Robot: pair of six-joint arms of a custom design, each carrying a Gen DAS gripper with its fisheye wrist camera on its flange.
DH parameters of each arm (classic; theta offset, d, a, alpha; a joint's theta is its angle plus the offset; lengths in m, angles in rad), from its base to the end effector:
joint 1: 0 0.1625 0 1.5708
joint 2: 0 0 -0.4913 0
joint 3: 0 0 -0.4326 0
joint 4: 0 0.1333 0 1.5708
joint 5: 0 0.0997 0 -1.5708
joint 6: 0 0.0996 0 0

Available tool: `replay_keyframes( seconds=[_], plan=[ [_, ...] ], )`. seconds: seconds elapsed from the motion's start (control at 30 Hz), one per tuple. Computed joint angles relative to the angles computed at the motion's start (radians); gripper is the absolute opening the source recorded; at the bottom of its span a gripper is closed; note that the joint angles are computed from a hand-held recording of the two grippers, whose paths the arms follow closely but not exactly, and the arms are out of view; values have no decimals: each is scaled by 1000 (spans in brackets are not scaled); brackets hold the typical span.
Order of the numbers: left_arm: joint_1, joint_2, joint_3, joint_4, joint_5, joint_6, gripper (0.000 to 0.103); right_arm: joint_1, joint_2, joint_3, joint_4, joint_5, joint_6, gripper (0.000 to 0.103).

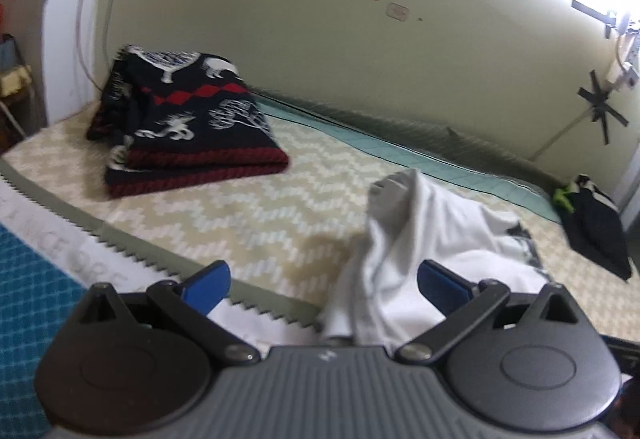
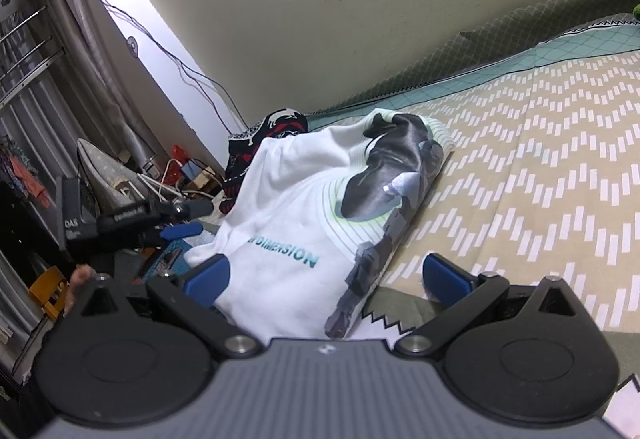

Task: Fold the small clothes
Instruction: 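Close both grippers on the sides of the folded white T-shirt bundle, then lift the white bundle off the bed with both grippers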

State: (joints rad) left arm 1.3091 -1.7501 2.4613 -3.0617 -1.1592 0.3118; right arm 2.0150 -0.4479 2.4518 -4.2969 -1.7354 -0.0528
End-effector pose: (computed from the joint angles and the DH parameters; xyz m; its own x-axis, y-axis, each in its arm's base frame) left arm 0.0702 -0.4072 0.3687 -0.8554 0.1778 -0.4865 0.4690 0.6644 -0.5819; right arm 0.2780 -0.3118 -0.0252 -0.9190 -0.3614 0.1577 -0.3715 0.6594 -0.6536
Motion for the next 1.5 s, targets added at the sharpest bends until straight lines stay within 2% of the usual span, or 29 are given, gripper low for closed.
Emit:
replay_keyframes(
  seconds=[0.07,0.2,0.23,0.3,0.37,0.47,0.57,0.63,0.67,0.7,0.77,0.83,0.87,0.93,1.1,1.17,1.23,1.33,1.37,1.43,1.47,1.5],
  plan=[
    [17,18,-24,64,-43,-11,103,-2,-2,1,2,4,-2,97],
    [33,68,-50,114,-44,-22,103,-1,-11,0,23,2,5,97],
    [48,70,-59,143,-78,-29,103,1,-16,-3,36,-4,11,97],
    [69,75,-67,178,-136,-36,103,6,-30,-18,80,-17,18,97],
    [62,78,-51,155,-135,-9,103,3,-47,-40,155,-3,19,97],
    [59,72,-39,176,-175,5,102,10,-57,-94,258,3,67,97],
    [49,72,-21,160,-185,2,101,13,-50,-142,302,2,106,96],
    [54,69,-22,169,-213,-19,97,27,-51,-160,320,-42,118,79],
    [56,66,-28,189,-234,-43,87,38,-58,-164,335,-85,126,59],
    [58,66,-36,213,-259,-69,83,34,-70,-157,341,-86,133,49],
    [43,71,-32,211,-286,-101,72,24,-94,-129,327,-71,140,33],
    [11,78,-21,200,-304,-113,67,34,-123,-103,306,-82,120,25],
    [-1,82,-21,211,-332,-123,66,45,-141,-90,297,-94,109,24],
    [-31,100,-16,208,-384,-131,66,69,-183,-60,269,-137,77,24],
    [-104,176,-2,170,-439,-148,66,96,-317,24,251,-212,12,24],
    [-122,215,6,149,-420,-149,66,87,-344,55,246,-237,-5,25],
    [-138,243,15,139,-368,-150,66,59,-347,85,232,-247,-8,29],
    [-155,242,26,154,-285,-163,74,-2,-305,124,159,-237,-12,39],
    [-155,239,24,164,-273,-168,79,-22,-290,135,127,-212,-5,41],
    [-154,219,20,175,-254,-177,88,-73,-277,170,69,-133,10,55],
    [-158,205,20,173,-239,-177,95,-92,-273,186,40,-99,18,66],
    [-161,193,17,171,-226,-174,98,-105,-267,202,4,-73,17,68]
  ],
)
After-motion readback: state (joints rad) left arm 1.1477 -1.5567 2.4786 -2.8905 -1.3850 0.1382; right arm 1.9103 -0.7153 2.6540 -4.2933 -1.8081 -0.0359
